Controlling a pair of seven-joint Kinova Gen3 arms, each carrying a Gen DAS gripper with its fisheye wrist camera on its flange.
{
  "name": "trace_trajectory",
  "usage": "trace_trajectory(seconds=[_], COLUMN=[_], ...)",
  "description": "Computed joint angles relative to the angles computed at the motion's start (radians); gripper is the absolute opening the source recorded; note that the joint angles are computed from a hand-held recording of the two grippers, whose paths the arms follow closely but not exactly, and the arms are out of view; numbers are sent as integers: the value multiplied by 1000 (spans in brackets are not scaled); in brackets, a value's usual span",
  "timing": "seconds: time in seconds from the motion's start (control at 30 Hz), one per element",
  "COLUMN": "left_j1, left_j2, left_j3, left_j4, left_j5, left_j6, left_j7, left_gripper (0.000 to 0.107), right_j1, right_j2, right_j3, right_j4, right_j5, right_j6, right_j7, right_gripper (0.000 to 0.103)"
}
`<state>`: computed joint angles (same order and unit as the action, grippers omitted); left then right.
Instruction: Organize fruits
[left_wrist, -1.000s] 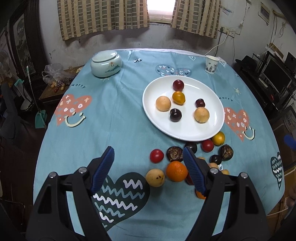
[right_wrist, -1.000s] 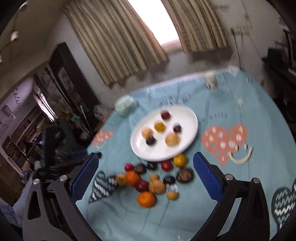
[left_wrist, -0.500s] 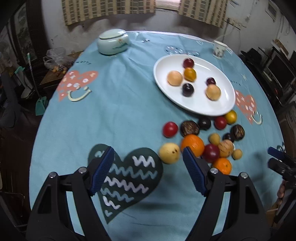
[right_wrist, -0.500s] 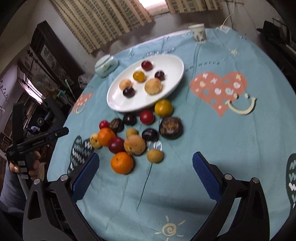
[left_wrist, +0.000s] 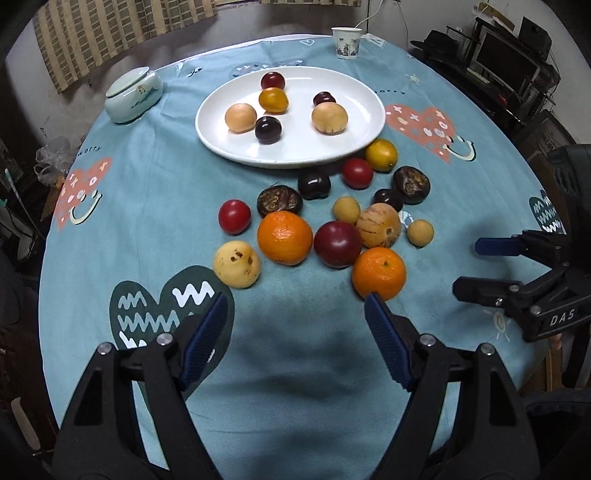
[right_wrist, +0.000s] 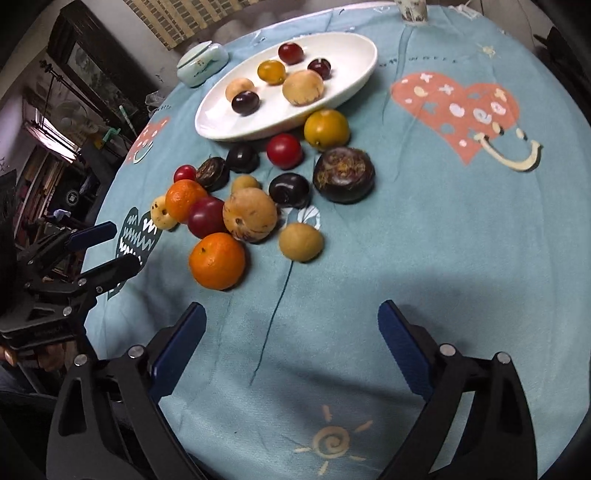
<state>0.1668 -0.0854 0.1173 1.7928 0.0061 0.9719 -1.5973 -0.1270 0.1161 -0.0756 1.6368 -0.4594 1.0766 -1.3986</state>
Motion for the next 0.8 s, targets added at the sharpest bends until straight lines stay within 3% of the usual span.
trace_trajectory(seconds=[0.07, 0.23, 0.4, 0.8], left_j1=[2, 18, 35, 45], left_j2=[-1, 6, 13, 17], left_j3=[7, 24, 34, 31], left_j4=[-4, -23, -35, -41], left_j5=[-16, -50, -81, -87], left_j6=[-1, -6, -8, -3], left_j7=[16, 45, 72, 79], left_gripper=[78, 80, 81, 82], right_j1=[-34, -9, 13, -17], right_j2=[-17, -33, -16, -19], right_j3=[15, 0, 7, -7], right_j4=[12, 17, 0, -27], right_j5=[22, -21, -79, -26], right_j6=[-29, -67, -29, -25], right_j7=[1, 43, 69, 66], right_gripper=[95, 95, 95, 96])
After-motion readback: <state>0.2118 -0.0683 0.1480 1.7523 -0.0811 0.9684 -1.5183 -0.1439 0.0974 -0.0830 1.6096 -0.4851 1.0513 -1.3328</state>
